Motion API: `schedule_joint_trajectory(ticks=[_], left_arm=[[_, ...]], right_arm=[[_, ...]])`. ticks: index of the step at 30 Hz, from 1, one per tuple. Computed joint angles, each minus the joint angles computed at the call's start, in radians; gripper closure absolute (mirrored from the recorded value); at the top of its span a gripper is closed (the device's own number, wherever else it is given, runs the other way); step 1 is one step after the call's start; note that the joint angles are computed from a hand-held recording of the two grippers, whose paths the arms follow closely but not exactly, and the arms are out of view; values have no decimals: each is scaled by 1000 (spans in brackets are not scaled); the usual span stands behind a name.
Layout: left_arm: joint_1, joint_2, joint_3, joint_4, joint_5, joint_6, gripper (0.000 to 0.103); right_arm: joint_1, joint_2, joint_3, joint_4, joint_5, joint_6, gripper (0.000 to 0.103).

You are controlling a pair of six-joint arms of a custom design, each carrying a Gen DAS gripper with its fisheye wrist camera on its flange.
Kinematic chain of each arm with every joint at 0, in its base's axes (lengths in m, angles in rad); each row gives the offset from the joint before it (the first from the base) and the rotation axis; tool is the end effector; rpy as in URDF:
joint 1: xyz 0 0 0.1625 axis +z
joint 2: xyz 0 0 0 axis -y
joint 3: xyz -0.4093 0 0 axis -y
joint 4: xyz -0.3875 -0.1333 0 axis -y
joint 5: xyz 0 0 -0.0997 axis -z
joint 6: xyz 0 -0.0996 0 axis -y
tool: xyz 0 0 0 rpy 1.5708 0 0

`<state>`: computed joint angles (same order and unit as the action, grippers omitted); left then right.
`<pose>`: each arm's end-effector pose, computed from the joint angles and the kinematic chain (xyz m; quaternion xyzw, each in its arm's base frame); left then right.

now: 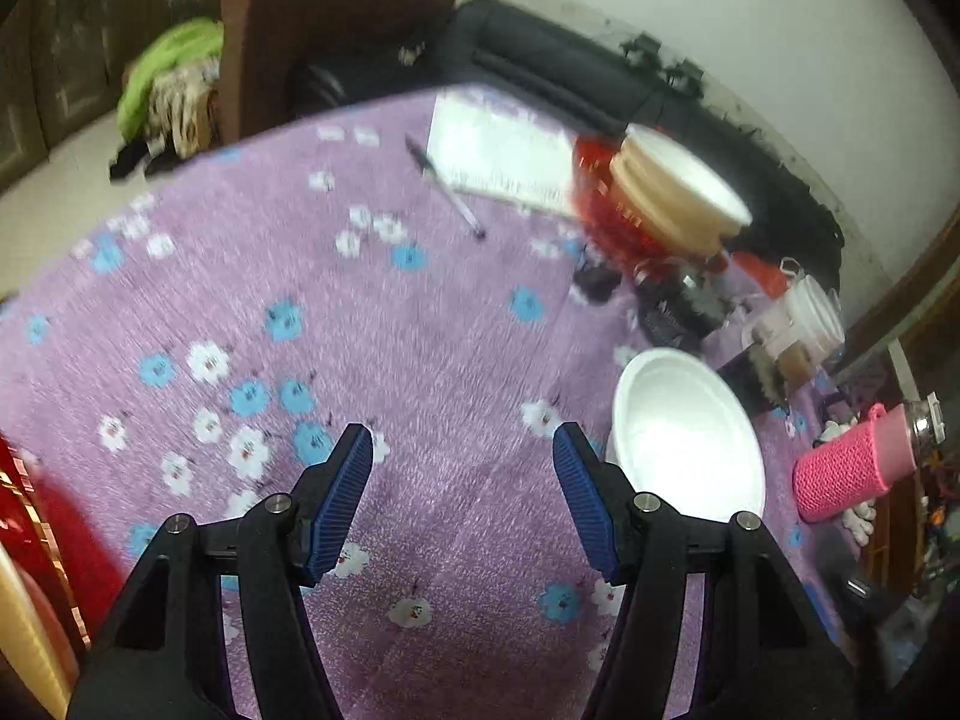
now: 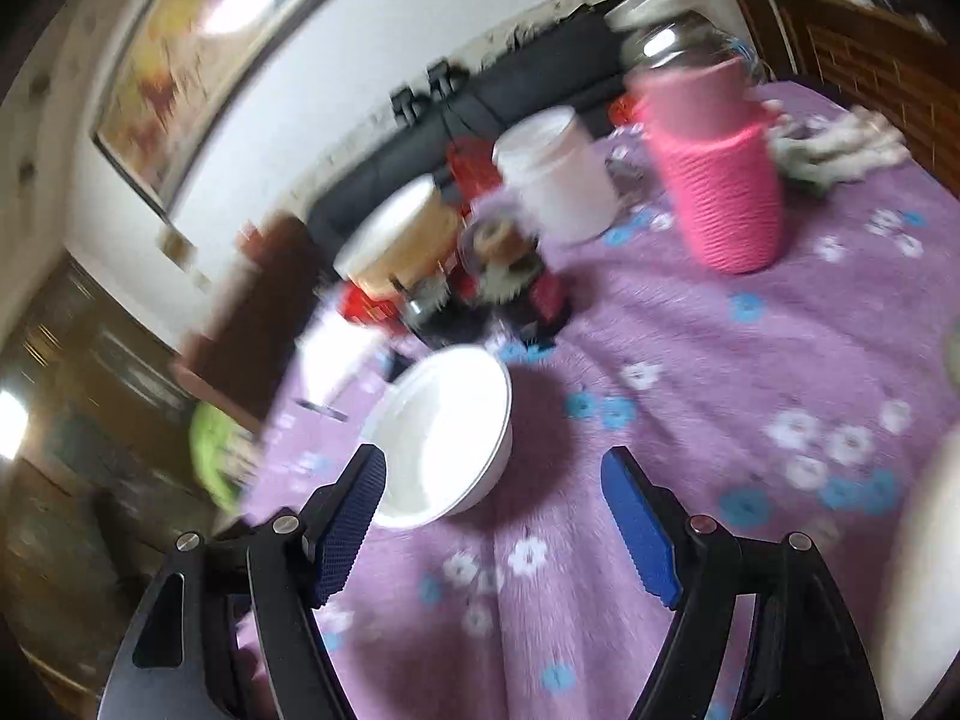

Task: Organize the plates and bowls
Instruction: 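Move both tools toward the white foam plate beside the pink bottle, then close both tools on the white foam plate rim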

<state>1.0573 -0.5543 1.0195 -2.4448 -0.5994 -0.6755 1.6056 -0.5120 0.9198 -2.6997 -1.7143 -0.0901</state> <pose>-0.2092 -0.8098 0.1922 -0.1645 0.8554 -0.4047 0.2781 0.1486 -0.8478 0.2011 0.0330 -0.9331 0.3499 0.0768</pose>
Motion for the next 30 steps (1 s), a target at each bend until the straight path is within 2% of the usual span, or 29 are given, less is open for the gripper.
schedule_joint_trajectory(ticks=[3, 5, 8, 10, 12, 15, 17, 18, 20, 24, 27, 30], left_arm=[[18, -9, -5, 32, -52, -35, 42], [24, -16, -3, 45, -82, -44, 42], [31, -14, -17, 65, -101, -44, 42], [35, -19, -12, 60, -120, -45, 42], [36, -15, -18, 63, -119, -39, 42], [42, -10, -31, 81, -128, -39, 42], [47, -11, -33, 89, -136, -49, 42], [48, -12, -32, 88, -137, -52, 42], [50, -12, -34, 94, -145, -51, 42], [56, -3, -58, 124, -197, -33, 42], [48, -3, -57, 117, -200, -1, 42], [39, -1, -62, 99, -232, 80, 42]], right_arm=[[17, 83, -104, 44, -39, 1, 32], [33, 122, -139, -3, -107, -5, 32], [37, 149, -177, -16, -158, 13, 32], [37, 167, -215, 7, -185, 46, 32], [32, 179, -257, 81, -191, 79, 34], [26, 212, -320, 176, -176, 112, 46], [27, 248, -383, 242, -186, 117, 81], [26, 257, -399, 279, -184, 124, 90], [17, 247, -383, 288, -158, 157, 93], [-13, 155, -233, 245, -63, 226, 96], [-32, 64, -97, 211, -7, 234, 97], [-44, -32, 51, 161, -4, 199, 97]])
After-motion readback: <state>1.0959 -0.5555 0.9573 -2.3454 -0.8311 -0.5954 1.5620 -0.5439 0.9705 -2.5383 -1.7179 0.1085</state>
